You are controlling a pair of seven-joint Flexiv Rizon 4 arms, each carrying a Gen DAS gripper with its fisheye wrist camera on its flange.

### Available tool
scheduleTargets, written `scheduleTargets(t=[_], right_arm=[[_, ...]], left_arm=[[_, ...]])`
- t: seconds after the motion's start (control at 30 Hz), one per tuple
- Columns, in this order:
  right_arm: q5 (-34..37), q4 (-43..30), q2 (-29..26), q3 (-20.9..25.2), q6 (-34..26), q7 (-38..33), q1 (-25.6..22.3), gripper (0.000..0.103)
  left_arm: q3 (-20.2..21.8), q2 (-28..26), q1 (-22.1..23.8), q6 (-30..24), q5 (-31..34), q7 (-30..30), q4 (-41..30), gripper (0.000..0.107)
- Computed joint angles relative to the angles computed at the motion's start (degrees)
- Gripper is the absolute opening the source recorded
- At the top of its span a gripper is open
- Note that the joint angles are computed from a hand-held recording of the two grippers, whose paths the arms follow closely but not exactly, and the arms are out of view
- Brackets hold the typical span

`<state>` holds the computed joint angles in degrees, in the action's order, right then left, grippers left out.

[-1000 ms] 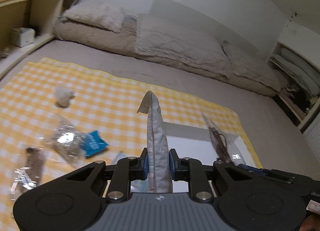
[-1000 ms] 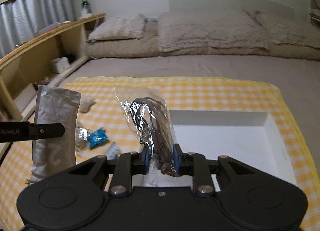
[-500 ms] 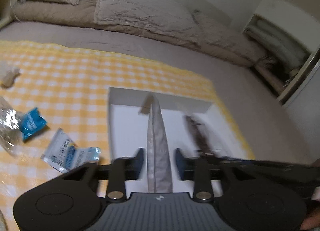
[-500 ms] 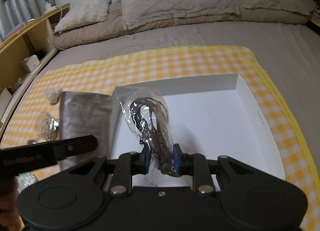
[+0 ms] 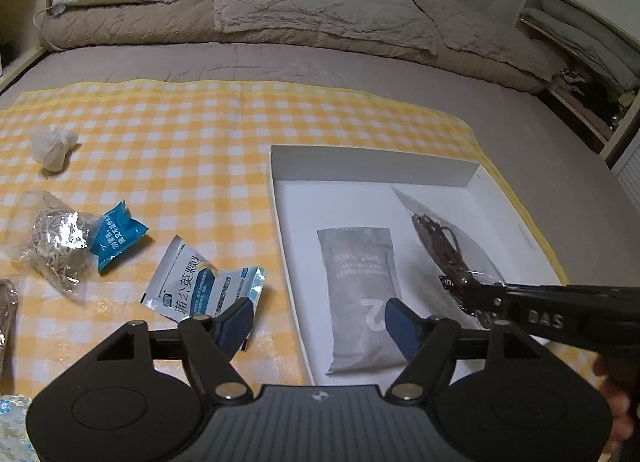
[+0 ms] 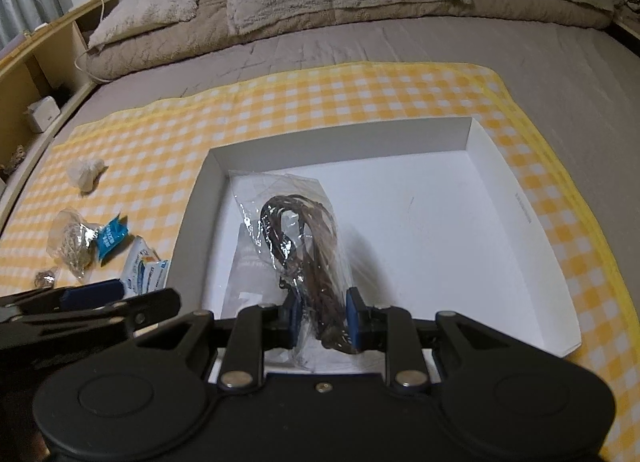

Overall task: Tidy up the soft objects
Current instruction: 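Lower and open the left tool in the box while the right tool releases its bag beside it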

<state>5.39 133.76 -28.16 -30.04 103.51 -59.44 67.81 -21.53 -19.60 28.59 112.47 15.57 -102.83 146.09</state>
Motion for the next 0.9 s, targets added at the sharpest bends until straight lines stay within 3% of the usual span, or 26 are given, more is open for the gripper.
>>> scheduleTargets(t=[0.1,0.13,0.2,0.5,0.57,0.63,0.73,0.9], right_arm=[[0.5,-0.3,-1.5,-4.2,-2.0,1.9,3.9,0.033],[0.3,-0.3,-1.7,-4.8,-2.7,2.7,4.3,0.045],[-1.2,-0.3,-0.8,-2.4,-3.2,3.4,1.6,0.054],[-3.6,2.1,1.8,-1.5,-2.3,4.5,0.2,0.06],[-3.1,2.8,1.8,-3.1,-1.7,4.3,1.7,0.057],[-2.1,3.4,1.6,-4.4,-0.5,3.6,3.1,0.034],[-1.7,2.7,2.0,-1.0,-0.7,2.2,-0.1,0.019],[-5.2,-0.3,0.8,7.2,-4.3,1.8,-8.3,0.017]], left_arm=[[1.5,0.6,-1.4,0.0,-0.2,0.8,0.2,0.081],[1.5,0.9,-1.2,-0.2,-0.1,1.0,0.3,0.083],[1.5,1.3,-1.2,-0.5,-0.1,1.2,0.5,0.084],[1.4,3.0,-1.0,-0.6,0.1,1.9,1.7,0.093],[0.6,3.5,0.0,-0.8,0.5,1.8,2.0,0.093],[-0.1,3.9,0.7,-0.7,1.0,1.7,2.4,0.094],[-1.9,4.5,2.5,-0.6,1.9,1.3,2.9,0.094],[-3.3,4.7,3.9,-0.9,2.3,1.0,3.2,0.094]])
